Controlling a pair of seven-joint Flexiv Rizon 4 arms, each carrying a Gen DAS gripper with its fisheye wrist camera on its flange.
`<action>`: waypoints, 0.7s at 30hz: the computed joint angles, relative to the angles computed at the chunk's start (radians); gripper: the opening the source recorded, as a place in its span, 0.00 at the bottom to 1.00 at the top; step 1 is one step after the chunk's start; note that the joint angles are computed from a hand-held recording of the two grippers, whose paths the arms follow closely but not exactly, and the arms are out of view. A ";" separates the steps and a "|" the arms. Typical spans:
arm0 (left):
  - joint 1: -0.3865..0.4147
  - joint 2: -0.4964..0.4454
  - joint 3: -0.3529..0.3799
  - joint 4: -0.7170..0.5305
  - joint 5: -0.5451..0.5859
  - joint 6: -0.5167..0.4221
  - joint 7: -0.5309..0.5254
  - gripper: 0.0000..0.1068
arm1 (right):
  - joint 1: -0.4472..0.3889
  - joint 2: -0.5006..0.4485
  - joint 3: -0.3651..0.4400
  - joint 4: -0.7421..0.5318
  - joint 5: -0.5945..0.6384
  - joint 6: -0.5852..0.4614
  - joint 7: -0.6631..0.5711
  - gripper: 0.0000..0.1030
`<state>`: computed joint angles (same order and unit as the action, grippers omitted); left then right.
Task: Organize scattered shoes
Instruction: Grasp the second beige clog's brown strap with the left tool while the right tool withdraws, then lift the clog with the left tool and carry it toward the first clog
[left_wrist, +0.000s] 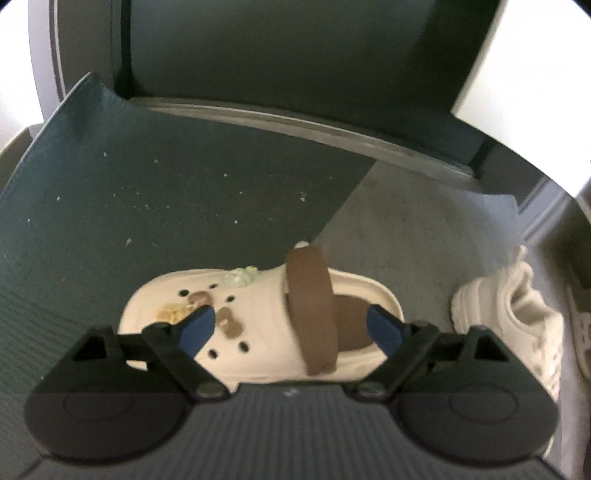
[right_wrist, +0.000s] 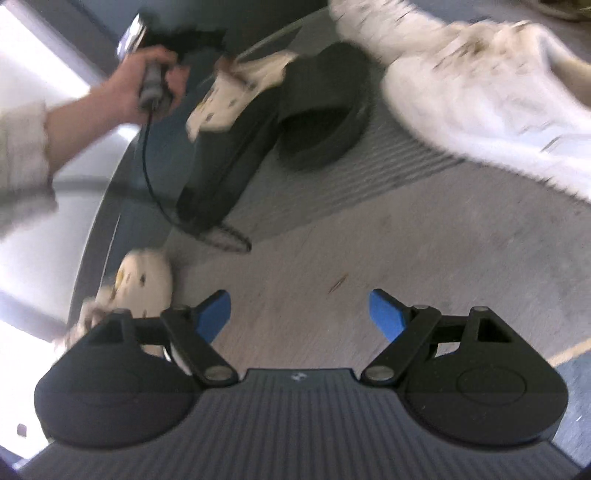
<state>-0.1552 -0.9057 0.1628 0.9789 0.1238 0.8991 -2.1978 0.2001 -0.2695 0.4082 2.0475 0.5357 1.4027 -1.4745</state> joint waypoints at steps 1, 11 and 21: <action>-0.011 -0.013 0.019 -0.029 0.012 -0.028 -0.010 0.58 | 0.006 0.002 -0.018 0.003 -0.012 -0.001 0.023 0.82; -0.059 -0.024 0.082 -0.091 0.176 -0.106 -0.109 0.20 | 0.024 0.050 -0.081 0.081 -0.112 -0.047 0.204 0.82; -0.080 0.116 0.093 0.041 0.296 -0.028 -0.054 0.20 | 0.032 0.072 -0.073 0.096 -0.093 -0.006 0.203 0.82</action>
<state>-0.2353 -0.7898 0.2562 1.0196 0.4198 0.8712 -2.2515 0.2318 -0.1976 0.3348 2.1439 0.4429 1.3968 -1.2715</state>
